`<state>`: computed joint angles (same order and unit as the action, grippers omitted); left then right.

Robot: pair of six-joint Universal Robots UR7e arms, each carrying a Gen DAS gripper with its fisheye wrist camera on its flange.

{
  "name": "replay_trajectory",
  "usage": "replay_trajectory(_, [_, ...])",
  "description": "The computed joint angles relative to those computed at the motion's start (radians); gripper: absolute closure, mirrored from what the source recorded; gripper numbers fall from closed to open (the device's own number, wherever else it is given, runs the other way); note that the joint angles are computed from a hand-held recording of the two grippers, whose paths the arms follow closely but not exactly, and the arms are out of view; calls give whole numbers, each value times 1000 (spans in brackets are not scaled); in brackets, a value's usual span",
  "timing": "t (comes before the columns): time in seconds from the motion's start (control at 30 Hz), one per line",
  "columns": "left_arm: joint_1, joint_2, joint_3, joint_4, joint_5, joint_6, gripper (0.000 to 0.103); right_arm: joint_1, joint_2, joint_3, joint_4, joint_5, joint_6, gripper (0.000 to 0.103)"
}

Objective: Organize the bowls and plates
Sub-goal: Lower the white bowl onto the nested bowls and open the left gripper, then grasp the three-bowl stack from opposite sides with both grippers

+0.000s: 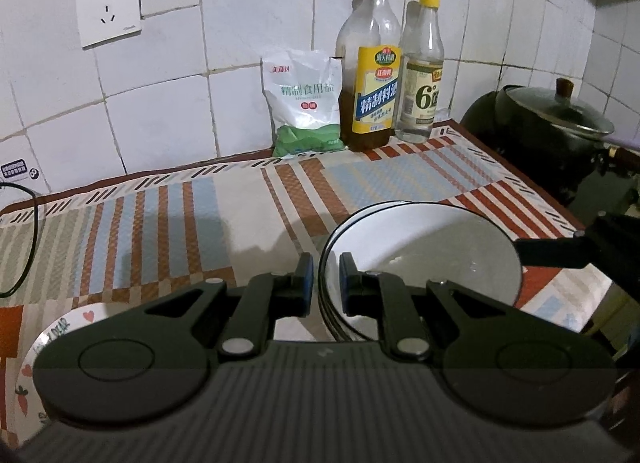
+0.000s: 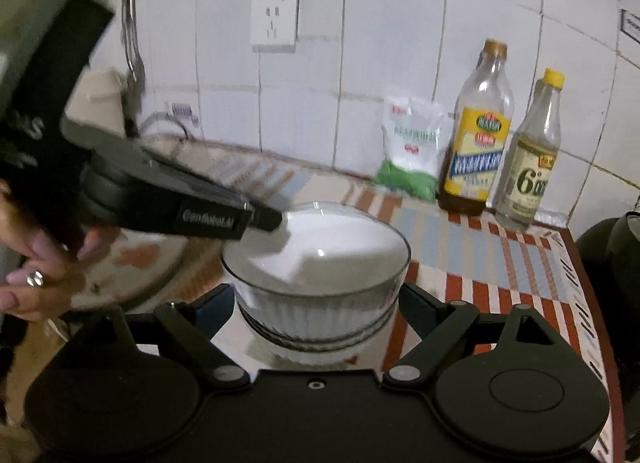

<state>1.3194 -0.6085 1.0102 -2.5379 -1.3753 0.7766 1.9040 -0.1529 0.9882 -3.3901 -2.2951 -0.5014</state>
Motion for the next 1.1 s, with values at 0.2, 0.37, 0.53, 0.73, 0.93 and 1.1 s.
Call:
replay_trajectory(0.2, [3, -13, 10, 6, -3, -29, 90, -5, 8, 8, -45, 6, -6, 24])
replay_trajectory(0.37, [7, -15, 17, 5, -5, -46, 90, -12, 10, 33, -106, 31, -49, 24])
replay_trajectory(0.53, [11, -25, 36, -3, -29, -59, 90, -6, 48, -2, -159, 1, -118, 25])
replay_trajectory(0.73, [19, -49, 72, -31, -69, -73, 87, 10, 76, -22, -200, -23, -161, 21])
replay_trajectory(0.93, [39, -99, 115, -15, -122, -84, 77, 30, 79, 26, -281, -52, -143, 16])
replay_trajectory(1.1, [58, -162, 198, -24, -170, -55, 62, 62, 98, 54, -372, -109, -139, 15])
